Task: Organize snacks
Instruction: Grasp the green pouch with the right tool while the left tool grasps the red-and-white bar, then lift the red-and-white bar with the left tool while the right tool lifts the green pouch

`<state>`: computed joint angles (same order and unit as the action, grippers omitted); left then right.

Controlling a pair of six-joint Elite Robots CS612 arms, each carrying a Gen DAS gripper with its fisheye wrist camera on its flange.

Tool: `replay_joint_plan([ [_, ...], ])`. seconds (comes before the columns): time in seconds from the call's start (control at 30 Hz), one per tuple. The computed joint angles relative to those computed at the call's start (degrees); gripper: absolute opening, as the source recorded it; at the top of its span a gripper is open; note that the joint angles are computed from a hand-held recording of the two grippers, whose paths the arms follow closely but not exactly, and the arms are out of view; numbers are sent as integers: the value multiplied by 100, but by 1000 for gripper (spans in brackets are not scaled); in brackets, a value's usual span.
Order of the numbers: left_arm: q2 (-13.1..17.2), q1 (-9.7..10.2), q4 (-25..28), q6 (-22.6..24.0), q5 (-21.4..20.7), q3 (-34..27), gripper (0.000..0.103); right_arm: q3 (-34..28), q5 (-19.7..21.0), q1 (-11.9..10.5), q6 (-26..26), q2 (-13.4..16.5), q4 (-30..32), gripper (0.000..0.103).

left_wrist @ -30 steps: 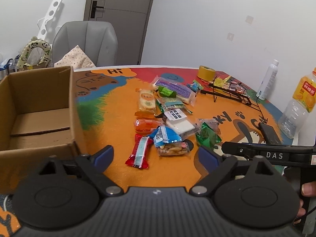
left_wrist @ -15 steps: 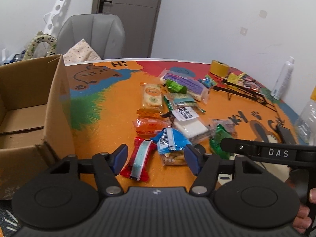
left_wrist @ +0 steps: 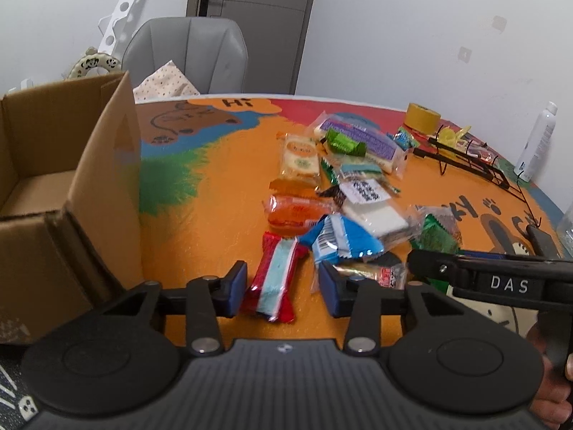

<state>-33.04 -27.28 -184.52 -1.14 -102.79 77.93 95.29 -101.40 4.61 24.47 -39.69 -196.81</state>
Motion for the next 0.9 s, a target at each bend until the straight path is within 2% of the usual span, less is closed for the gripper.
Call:
replay_joint_plan([
  [0.03, 5, 9, -5, -30, -32, 3, 33, -3, -75, 20, -97, 4, 13, 49],
  [0.07, 7, 17, -37, -85, -62, 14, 23, -3, -174, 44, -211, 4, 31, 47],
  [0.2, -19, 27, -194, -150, -124, 116, 21, 105, 84, 12, -204, -46, -76, 40],
  [0.53, -163, 69, -657, 9, -470, 377, 19, 249, 18, 121, 2, -102, -366, 39],
  [0.63, -212, 94, -801, 34, -536, 436, 6, 259, -16, 152, -6, -125, -424, 39],
  [0.9, -280, 135, -969, 44, -635, 563, 3, 242, -129, 256, -131, -159, -565, 39],
])
